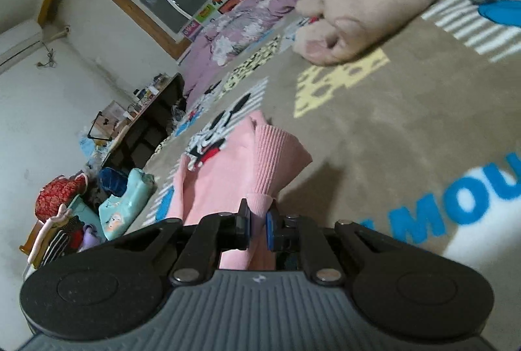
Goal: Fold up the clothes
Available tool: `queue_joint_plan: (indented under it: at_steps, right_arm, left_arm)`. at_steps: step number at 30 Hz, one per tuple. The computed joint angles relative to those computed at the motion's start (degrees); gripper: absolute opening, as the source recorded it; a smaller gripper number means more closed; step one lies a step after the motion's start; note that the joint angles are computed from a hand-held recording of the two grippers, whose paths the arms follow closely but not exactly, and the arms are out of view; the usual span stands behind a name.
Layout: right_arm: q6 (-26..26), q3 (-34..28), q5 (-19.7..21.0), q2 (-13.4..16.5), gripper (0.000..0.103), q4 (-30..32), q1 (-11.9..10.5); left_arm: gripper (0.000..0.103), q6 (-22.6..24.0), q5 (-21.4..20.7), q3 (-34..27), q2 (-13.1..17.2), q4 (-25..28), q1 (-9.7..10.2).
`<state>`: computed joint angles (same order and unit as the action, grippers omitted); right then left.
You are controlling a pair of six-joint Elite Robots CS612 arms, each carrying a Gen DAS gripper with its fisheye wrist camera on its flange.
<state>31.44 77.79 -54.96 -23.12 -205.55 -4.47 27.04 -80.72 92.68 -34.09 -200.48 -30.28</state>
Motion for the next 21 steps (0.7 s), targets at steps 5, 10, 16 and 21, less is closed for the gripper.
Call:
queue_joint_plan:
  at_steps: [5, 10, 16, 21]
  right_arm:
    - [-0.33, -0.82, 2.43, 0.53, 0.011, -0.92, -0.36]
    - [-0.08, -1.72, 3.47, 1.19, 0.011, -1.98, -0.42]
    - [1.75, -2.76, 6.69, 2.31, 0.011, -4.91, -1.15]
    - [5.19, -2.72, 8.73, 3.27, 0.011, -7.2, -1.71]
  left_arm:
    - [0.034, -12.24, 0.27, 1.68, -1.4, -10.37, 2.68]
    - [0.024, -20.45, 8.56, 0.12, -0.28, -10.41, 2.9]
    - [0.022, -16.57, 0.37, -0.41, 0.46, -5.14, 1.89]
    - [0.01, -5.83, 2.57, -2.09, 2.06, 3.14, -0.4]
